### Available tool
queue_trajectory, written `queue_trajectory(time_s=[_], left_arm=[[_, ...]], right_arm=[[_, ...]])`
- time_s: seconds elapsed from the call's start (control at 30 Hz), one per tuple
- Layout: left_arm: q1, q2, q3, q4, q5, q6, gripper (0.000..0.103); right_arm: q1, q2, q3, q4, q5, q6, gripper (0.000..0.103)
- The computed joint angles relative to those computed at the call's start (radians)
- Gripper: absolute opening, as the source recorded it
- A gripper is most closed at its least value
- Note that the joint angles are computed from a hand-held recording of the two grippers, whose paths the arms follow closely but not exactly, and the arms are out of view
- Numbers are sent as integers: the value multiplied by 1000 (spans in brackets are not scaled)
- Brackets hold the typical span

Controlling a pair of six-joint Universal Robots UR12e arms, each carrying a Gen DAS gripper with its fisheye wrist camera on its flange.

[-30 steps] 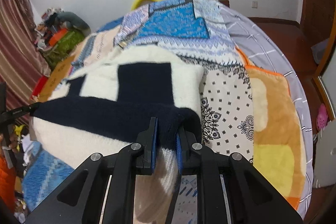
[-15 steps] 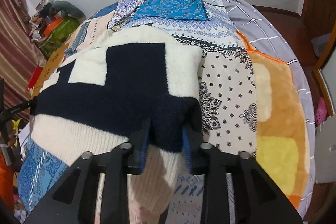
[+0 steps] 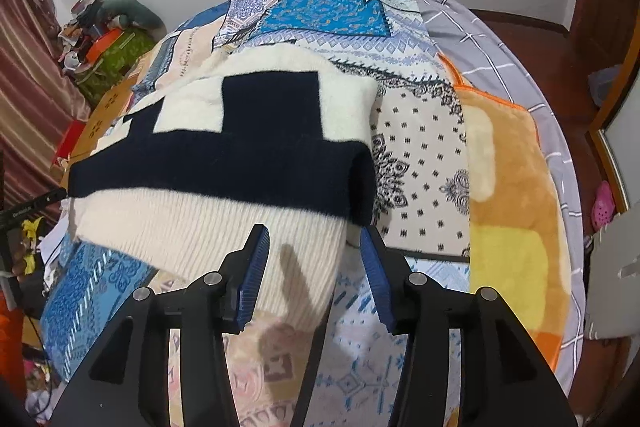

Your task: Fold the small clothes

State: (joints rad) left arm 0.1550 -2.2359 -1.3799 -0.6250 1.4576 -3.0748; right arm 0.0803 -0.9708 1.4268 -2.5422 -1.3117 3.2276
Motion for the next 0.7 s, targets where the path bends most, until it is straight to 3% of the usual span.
queue_trajectory(time_s=[0.17,0.3,0.57,0.7], left_arm=[[2,3,-16,-45,-18,1,61],[4,2,-23,-76,-59,-9,61],[-10,-6,-18,-92,-67,15,61],[-7,-11,-12,-100,-93,8,51]], right_arm=[[2,-2,10,27,22,11,44],[3,-4,24,33,38,24,52],[-7,5,35,28,105,71,52],[-7,10,32,25,124,66,51]])
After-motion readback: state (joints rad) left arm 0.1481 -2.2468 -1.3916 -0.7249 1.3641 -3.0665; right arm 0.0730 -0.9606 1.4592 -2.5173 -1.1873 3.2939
